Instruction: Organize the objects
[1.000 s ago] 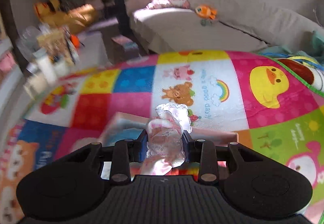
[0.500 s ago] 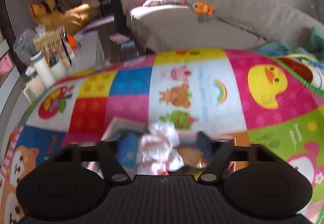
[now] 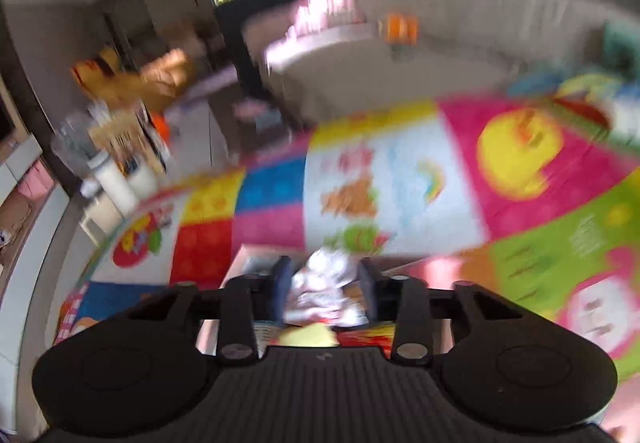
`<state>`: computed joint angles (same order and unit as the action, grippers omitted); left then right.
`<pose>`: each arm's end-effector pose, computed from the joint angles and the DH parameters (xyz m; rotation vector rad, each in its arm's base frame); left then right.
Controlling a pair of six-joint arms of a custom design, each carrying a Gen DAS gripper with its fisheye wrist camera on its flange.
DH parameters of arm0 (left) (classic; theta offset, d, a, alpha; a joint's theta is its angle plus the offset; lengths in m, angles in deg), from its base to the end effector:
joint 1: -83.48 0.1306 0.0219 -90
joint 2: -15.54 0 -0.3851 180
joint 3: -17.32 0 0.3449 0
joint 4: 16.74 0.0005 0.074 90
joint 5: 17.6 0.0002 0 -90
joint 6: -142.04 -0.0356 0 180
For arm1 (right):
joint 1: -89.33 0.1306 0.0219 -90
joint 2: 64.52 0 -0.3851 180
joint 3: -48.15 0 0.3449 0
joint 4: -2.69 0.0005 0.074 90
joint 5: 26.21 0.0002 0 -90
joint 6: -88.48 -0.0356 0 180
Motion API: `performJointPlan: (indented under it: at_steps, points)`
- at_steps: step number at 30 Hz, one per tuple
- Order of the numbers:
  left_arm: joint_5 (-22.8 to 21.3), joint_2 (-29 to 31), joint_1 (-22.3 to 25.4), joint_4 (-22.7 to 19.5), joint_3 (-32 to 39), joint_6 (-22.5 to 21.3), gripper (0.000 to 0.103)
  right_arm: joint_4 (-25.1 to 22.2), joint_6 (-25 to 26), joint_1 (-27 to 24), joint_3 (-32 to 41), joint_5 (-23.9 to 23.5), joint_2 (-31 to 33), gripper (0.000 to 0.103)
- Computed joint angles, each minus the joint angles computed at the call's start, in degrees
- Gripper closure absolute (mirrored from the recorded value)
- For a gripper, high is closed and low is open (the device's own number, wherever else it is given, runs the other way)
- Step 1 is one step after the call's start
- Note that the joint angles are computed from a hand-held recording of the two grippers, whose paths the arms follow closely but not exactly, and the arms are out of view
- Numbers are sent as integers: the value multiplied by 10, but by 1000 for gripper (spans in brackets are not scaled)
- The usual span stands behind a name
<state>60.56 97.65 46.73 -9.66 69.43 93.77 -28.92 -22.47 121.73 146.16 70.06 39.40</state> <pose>0.2989 -0.2147 0.2970 -0.2268 2.0147 -0.6857 0.4619 0.2879 0.4021 -0.1639 2.2433 0.3875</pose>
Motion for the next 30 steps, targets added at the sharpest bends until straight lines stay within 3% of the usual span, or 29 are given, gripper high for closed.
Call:
performJointPlan:
  at_steps: [2,5,7,8,11,13,15,18,21,30]
  points:
    - [9,16,7,-44,44,-27,59,48,38,4,-78,30,-64,50]
    - [-22,73,6,-176,145,-71,59,73,93,14,-173,58,-133,48]
    - [-60,122,4,-278,218,-77,56,84,120,27,-225,78,-158,48]
    - [-60,139,8,-304,238,-74,53,88,127,31,-249,78,-165,48]
    - [-64,165,13,-347,266,-65,36,91,135,45,-290,71,-162,51]
    - [-98,168,8,-374,271,-63,14,104,143,58,-300,84,-143,56]
    - [-102,158,10,-389,262,-58,8,120,143,63,-296,98,-120,57]
    - [-120,138,14,-391,241,-49,6,130,115,54,-279,49,-100,57]
    - [-150,125,22,-375,221,-60,5,152,119,62,-261,49,-75,57]
    - [-145,115,56,-351,202,-55,5,182,133,88,-235,58,-35,55]
